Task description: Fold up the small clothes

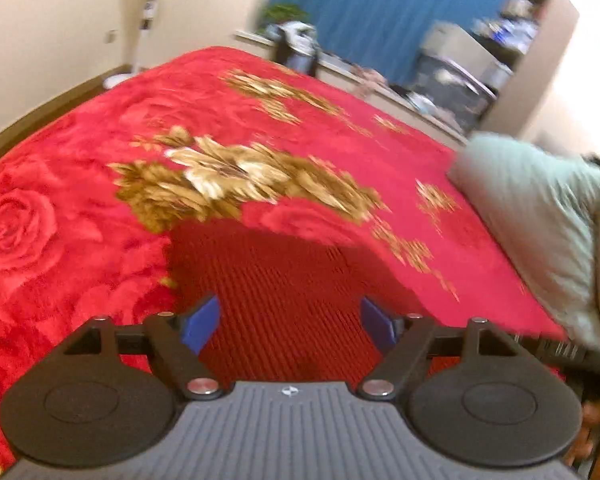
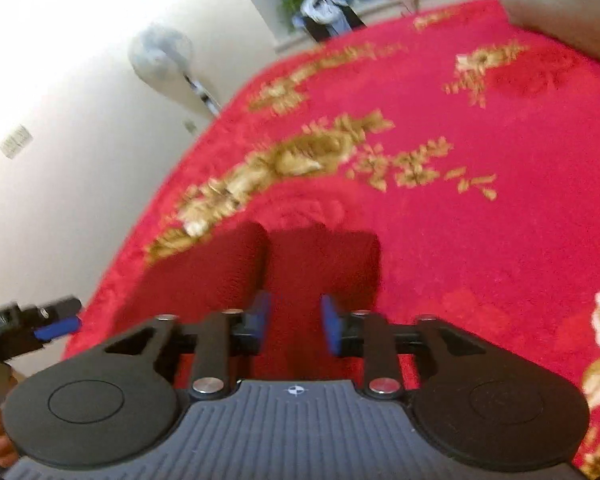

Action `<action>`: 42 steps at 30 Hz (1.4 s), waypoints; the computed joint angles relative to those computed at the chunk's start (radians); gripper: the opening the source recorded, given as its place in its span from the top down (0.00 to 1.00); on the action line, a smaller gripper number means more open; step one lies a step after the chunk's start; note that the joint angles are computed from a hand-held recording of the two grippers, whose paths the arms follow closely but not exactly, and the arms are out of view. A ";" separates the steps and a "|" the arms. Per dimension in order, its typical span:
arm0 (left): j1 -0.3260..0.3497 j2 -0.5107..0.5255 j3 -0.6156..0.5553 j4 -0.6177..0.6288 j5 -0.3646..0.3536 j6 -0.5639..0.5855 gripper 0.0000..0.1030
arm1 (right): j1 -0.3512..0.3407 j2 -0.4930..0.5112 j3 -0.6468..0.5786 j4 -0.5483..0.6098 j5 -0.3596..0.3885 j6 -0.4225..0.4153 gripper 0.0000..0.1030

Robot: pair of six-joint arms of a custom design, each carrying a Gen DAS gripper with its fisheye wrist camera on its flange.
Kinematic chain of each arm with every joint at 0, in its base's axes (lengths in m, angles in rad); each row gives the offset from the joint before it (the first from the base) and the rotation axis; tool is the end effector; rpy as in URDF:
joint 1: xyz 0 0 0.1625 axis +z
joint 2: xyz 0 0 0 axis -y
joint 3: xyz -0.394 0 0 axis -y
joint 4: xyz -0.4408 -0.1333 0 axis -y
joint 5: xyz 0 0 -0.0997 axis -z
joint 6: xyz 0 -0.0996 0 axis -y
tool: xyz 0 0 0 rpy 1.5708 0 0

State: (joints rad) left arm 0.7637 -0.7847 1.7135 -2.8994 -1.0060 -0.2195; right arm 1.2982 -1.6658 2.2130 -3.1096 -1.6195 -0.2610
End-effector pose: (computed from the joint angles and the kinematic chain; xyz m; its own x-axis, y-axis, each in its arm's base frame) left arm -0.3529 -0.5963 0.0492 -0.8619 0.3161 -0.3965 0.4894 0.7232 -0.4873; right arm -0.0047 -0.4939 0.3544 -0.9568 0.1617 0.2417 -0.1030 0.5888 -0.8017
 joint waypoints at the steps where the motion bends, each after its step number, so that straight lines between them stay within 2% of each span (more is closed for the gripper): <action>1: -0.008 -0.011 0.014 0.028 -0.008 0.007 0.21 | -0.010 -0.032 0.019 0.018 0.040 -0.017 0.52; 3: -0.027 -0.021 0.040 0.072 -0.011 0.025 0.21 | -0.031 -0.080 0.038 0.105 0.131 -0.066 0.51; 4: -0.032 -0.024 0.048 0.089 -0.007 0.035 0.21 | -0.031 -0.091 0.037 0.165 0.153 -0.094 0.51; 5: -0.034 -0.028 0.059 0.105 0.001 0.042 0.20 | -0.022 -0.092 0.036 0.209 0.134 -0.130 0.61; 6: -0.035 -0.026 0.064 0.139 0.016 0.034 0.20 | -0.004 -0.076 0.031 0.236 0.073 -0.174 0.80; 7: -0.035 -0.022 0.059 0.206 0.034 0.008 0.16 | 0.017 -0.052 0.026 0.249 -0.009 -0.202 0.83; 8: -0.029 -0.021 0.062 0.241 0.034 -0.009 0.12 | 0.024 -0.042 0.031 0.254 -0.049 -0.209 0.83; 10: -0.030 -0.021 0.072 0.252 0.029 -0.018 0.12 | 0.019 -0.041 0.051 0.216 -0.073 -0.198 0.84; 12: -0.045 -0.023 0.090 0.233 0.057 -0.001 0.13 | 0.027 -0.041 0.057 0.193 -0.100 -0.146 0.82; 14: -0.082 -0.022 0.118 0.186 0.134 0.015 0.13 | 0.069 -0.033 0.071 0.130 -0.169 -0.134 0.70; 15: -0.101 -0.024 0.127 0.167 0.172 0.025 0.12 | 0.093 -0.039 0.079 0.104 -0.201 -0.137 0.70; 16: -0.128 -0.027 0.148 0.119 0.216 0.048 0.10 | 0.127 -0.050 0.092 0.064 -0.235 -0.156 0.64; 17: -0.155 -0.031 0.174 0.046 0.255 0.079 0.07 | 0.153 -0.066 0.109 0.025 -0.253 -0.188 0.53; 19: -0.209 -0.031 0.221 -0.110 0.341 0.124 0.00 | 0.232 -0.098 0.148 -0.090 -0.322 -0.252 0.44; 21: -0.263 -0.038 0.265 -0.225 0.420 0.125 0.00 | 0.314 -0.125 0.181 -0.196 -0.402 -0.304 0.42; 23: -0.318 -0.060 0.318 -0.304 0.477 0.099 0.00 | 0.398 -0.176 0.214 -0.259 -0.450 -0.344 0.39; 26: -0.399 -0.099 0.397 -0.359 0.531 0.029 0.00 | 0.495 -0.215 0.227 -0.331 -0.518 -0.389 0.35; 30: -0.479 -0.143 0.454 -0.186 0.614 -0.243 0.00 | 0.578 -0.287 0.235 -0.297 -0.569 -0.370 0.31; 33: -0.528 -0.170 0.490 -0.023 0.630 -0.412 0.00 | 0.579 -0.330 0.263 -0.269 -0.572 -0.345 0.27; 35: -0.541 -0.170 0.499 0.007 0.621 -0.444 0.00 | 0.569 -0.348 0.285 -0.262 -0.582 -0.332 0.27; 40: -0.529 -0.164 0.500 0.096 0.576 -0.491 0.00 | 0.451 -0.336 0.346 -0.290 -0.526 -0.279 0.25; 42: -0.515 -0.167 0.495 0.155 0.551 -0.531 0.00 | 0.402 -0.304 0.360 -0.332 -0.498 -0.290 0.25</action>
